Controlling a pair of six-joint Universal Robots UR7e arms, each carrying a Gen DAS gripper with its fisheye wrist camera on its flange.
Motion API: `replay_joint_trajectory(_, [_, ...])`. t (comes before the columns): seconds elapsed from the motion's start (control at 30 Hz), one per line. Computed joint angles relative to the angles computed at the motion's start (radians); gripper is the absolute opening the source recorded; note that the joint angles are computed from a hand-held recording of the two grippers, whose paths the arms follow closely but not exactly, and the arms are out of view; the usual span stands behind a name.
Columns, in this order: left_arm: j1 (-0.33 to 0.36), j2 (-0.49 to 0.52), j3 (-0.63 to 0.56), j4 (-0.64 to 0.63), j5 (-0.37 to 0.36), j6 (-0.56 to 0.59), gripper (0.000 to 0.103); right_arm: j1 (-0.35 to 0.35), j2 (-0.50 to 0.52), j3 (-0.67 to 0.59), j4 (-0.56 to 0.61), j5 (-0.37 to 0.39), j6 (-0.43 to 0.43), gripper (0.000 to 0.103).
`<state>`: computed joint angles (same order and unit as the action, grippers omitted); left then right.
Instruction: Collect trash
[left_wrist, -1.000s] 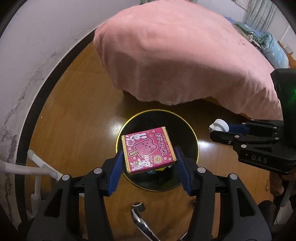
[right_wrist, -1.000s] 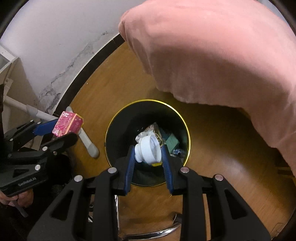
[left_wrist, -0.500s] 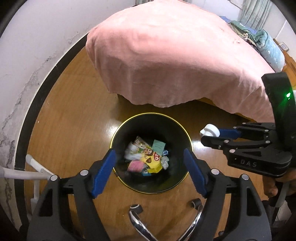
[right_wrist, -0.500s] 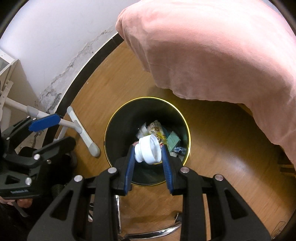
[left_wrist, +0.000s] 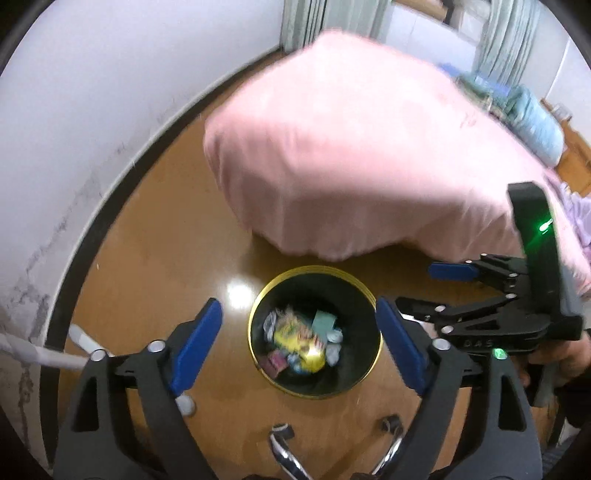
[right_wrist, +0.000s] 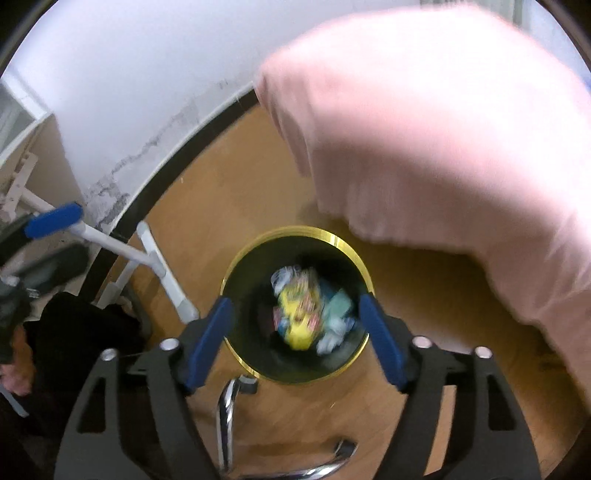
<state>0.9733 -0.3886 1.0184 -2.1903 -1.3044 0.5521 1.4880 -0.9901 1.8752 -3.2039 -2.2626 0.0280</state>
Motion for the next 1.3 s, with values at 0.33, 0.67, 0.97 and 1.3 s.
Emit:
replay_joint_trajectory(0.33, [-0.019,-0.302,0.090,-0.234,-0.004,-0.018,0.096,0.322,0.193,-0.373,-0.216,-0.215,-0.474,0.096])
replay_joint_trajectory(0.67, [0.087,-0.463,0.096,-0.526,0.612,-0.019,0.096,0.469,0.590,-0.976,0.169,0.108,-0.495,0.096])
replay_joint_trajectory(0.97, [0.130,-0.588,0.206,-0.673,0.749,-0.037,0.096,0.541,0.879,-1.458,0.523,0.100,-0.504,0.096])
replay_joint_trajectory(1.3, [0.157,-0.647,0.227,-0.463,0.730,-0.303,0.096,0.556,0.973,-1.616,0.623,0.065,-0.502,0.096])
